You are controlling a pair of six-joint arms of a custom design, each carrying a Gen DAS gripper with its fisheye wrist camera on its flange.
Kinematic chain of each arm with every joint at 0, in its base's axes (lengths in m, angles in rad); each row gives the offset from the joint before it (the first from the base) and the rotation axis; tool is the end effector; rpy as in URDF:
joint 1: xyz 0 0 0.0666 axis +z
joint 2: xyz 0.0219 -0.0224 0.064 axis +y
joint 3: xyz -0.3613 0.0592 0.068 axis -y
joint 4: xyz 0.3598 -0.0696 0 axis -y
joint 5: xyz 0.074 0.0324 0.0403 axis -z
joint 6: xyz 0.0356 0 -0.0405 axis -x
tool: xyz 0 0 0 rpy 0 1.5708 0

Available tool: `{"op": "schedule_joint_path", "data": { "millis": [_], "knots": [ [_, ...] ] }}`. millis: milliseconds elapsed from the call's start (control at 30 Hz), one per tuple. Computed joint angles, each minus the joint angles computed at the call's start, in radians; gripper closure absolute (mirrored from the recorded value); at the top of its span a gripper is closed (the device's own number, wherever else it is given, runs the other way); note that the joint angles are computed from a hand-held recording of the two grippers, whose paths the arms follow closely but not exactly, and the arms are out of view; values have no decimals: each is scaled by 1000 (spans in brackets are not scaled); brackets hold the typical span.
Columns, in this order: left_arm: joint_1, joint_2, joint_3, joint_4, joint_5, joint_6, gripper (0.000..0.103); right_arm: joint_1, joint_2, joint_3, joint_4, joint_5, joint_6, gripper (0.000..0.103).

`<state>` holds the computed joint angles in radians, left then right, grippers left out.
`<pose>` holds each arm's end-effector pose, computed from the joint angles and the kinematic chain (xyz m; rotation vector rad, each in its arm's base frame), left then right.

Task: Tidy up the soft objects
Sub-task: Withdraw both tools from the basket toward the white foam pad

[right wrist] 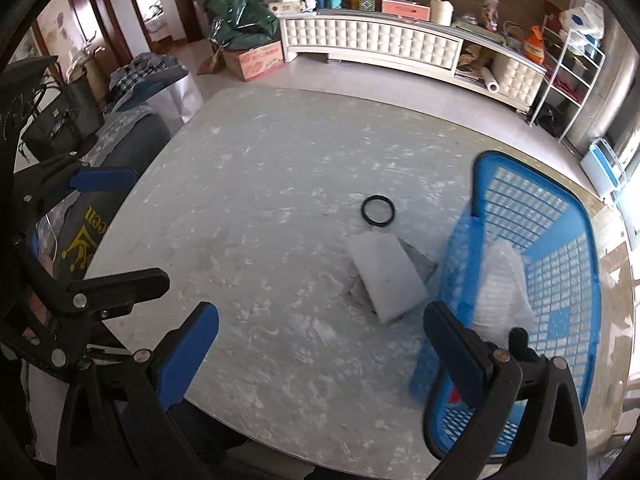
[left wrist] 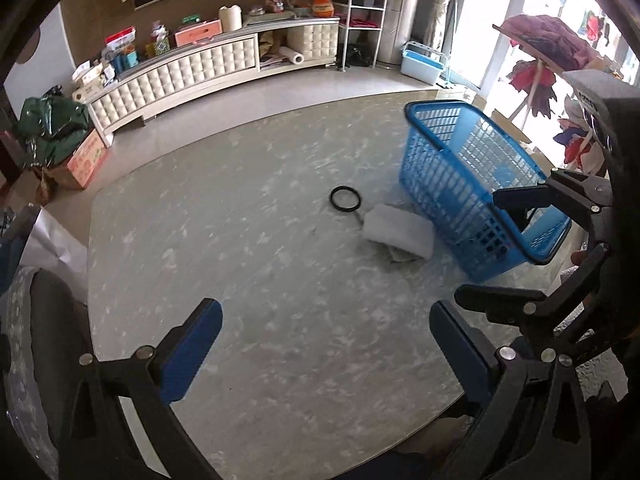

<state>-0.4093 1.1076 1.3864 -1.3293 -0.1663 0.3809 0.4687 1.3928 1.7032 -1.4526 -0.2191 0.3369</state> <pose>0.2969 -0.1228 0.4885 -0.0207 2.5991 -0.0663 0.3647 0.1929 0.5091 -1.1217 2.4671 0.3362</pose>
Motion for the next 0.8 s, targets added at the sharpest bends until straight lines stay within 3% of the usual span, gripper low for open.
{"op": "schedule_joint_path", "data": {
  "millis": [467,800],
  "knots": [
    [117,-37,-158,83,81,-6,0,63,74,-34,43,4,5,0],
    [183,14,-200,171,141,-58,0,76,129,-40,95,91,-10,0]
  ]
}}
